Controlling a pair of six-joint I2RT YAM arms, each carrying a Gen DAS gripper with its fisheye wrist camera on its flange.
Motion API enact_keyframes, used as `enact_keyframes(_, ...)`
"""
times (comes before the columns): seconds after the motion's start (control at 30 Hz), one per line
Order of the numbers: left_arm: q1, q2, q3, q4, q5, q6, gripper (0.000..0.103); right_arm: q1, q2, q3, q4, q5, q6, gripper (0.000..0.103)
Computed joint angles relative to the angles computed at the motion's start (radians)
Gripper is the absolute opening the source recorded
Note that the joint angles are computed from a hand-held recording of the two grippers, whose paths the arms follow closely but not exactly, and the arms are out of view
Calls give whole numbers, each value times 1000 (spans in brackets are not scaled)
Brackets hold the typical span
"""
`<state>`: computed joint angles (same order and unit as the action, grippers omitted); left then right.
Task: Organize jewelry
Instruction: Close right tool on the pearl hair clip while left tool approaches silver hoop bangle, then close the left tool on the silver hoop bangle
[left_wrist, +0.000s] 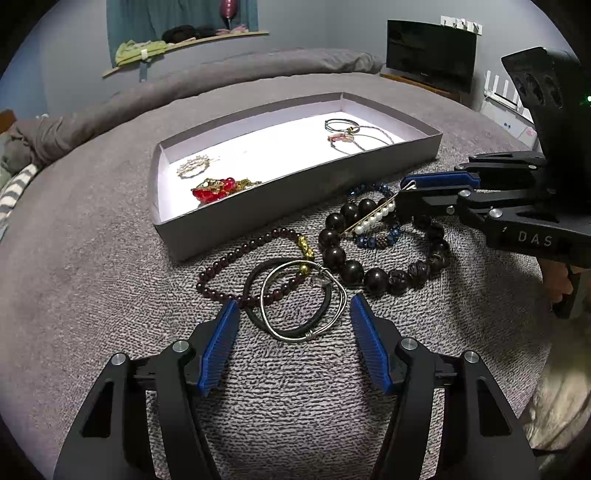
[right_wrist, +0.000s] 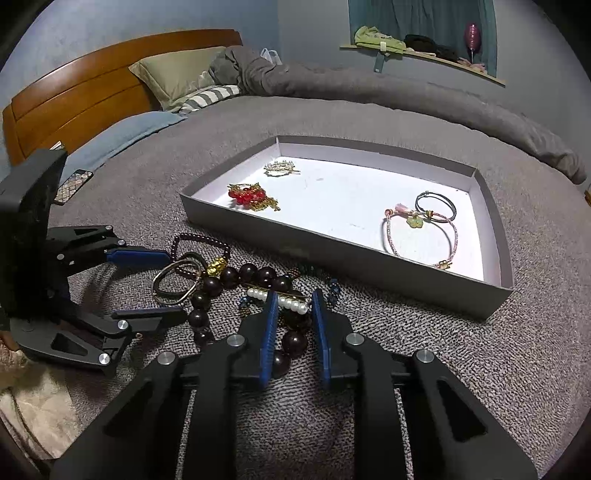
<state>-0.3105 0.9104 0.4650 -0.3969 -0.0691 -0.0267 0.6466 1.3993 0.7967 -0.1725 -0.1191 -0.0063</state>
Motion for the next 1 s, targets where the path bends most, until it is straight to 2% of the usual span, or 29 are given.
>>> enact_keyframes(0.17, 15, -6, 2, -7, 18, 3, 63, -6, -38, -7, -1, -32, 5, 7)
enact_keyframes(0.53, 15, -6, 1, 11, 10, 10, 62, -21, -81, -12, -9, -53, 26, 6)
enact_keyframes(0.6, 26, -4, 3, 9, 24, 11, 58, -16, -88, -14, -12, -50, 26, 6)
enact_keyframes(0.63, 32, -5, 4, 8, 27, 11, 50, -14, -93, -15, -12, -50, 26, 6)
enact_keyframes(0.67, 40, -5, 6, 4, 42, 14, 48, -13, -97, -15, -12, -52, 27, 6)
enact_keyframes(1.0, 34, -17, 14, -14, 37, 9, 48, -15, -119, -18, -16, -55, 34, 6)
